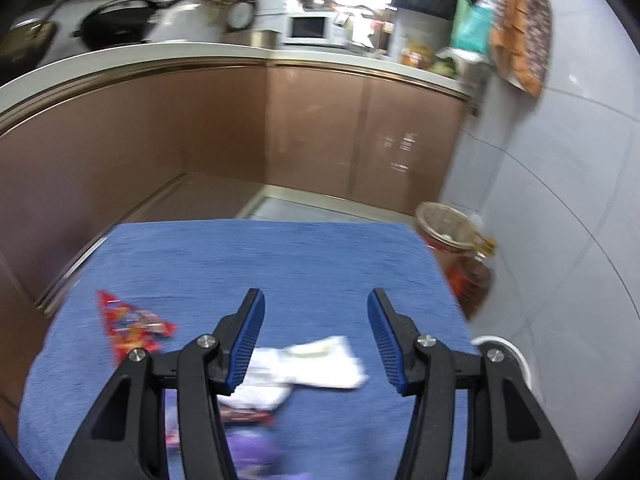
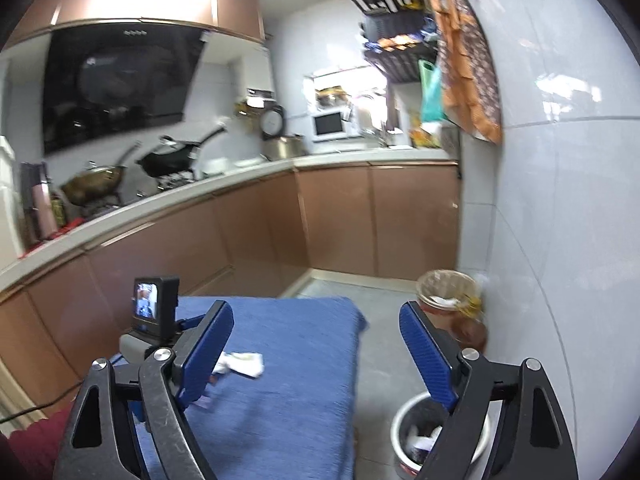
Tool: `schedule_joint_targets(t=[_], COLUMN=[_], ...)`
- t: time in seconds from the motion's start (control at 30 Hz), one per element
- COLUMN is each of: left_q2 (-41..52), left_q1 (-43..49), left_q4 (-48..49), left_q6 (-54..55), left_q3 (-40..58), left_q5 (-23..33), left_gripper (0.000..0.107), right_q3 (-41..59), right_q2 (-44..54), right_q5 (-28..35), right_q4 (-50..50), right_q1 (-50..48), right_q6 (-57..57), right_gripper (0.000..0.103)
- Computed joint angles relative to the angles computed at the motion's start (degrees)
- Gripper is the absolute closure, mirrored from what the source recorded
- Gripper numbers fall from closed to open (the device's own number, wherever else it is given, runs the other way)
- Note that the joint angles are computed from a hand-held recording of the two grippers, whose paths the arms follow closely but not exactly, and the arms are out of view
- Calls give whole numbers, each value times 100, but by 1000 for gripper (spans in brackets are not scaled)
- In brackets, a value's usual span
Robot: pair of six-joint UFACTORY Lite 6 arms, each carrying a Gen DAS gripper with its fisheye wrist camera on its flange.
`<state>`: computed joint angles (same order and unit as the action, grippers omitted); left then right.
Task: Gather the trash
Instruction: 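Return both tools to the towel above the purple wrappers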
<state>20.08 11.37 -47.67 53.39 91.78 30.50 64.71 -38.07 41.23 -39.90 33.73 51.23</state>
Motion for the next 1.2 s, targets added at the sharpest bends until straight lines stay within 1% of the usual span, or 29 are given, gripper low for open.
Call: schedule_joint_targets(t=[0.1, 0.2, 0.23, 0.37, 0.4, 0.47, 0.53, 0.57, 0.7, 0.8, 0.83, 0.9, 1.07, 1.17, 1.2], left_q2=[210, 408, 457, 624, 642, 631, 684, 724, 892, 1149, 1198, 1338, 1690, 1946, 2007], left_q1=[543, 1105, 1298, 2113, 2233, 2531, 2669, 2773, 2872, 2820, 2787, 2711, 2529, 2415, 2390], left_q4=[1, -60, -148, -722, -795, -1014, -1107, -1155, -1187, -995, -947, -866, -673, -559, -534], left_q6=[86, 367, 540, 1393, 1525, 1933, 2084, 2177, 2271, 2198, 2164, 2093, 1947, 1862, 1846], left_q3=[220, 324, 324, 290, 271, 96, 64, 74, 180, 374, 392, 465, 755, 989, 1021], left_q5=[41, 63, 100, 536, 617, 788, 925, 1037, 1338, 1642, 1677, 1742, 1785, 1867, 1900], left_gripper=[55, 55, 55, 55, 55, 55, 55, 55, 55, 53, 53, 53, 53, 53, 53], right_q3=[112, 113, 137, 58, 62, -54, -82, -138, -189, -214, -189, -144, -19, 81, 111], right_q2=[205, 412, 507, 817, 927, 905, 980, 966, 1217, 1477, 1651, 1928, 2507, 2886, 3011], right_q5=[-137, -326, -296, -580, -728, -834, -1113, -1178, -1452, -1721, -1820, -1945, -2120, -2203, -2228], right_q4=[-20, 56, -25, 82, 285, 370, 877, 975, 1553, 2451, 2782, 3124, 3748, 4450, 4747], right_q1=[191, 354, 487, 539, 405, 356, 0, -73, -353, -594, -650, -709, -800, -897, -908], right_q6=[32, 44, 133, 48, -123, -134, -576, -647, -1173, -2057, -2374, -2698, -3282, -4027, -4345], right_gripper=[18, 18, 18, 18, 18, 18, 18, 18, 18, 18, 18, 18, 18, 18, 20])
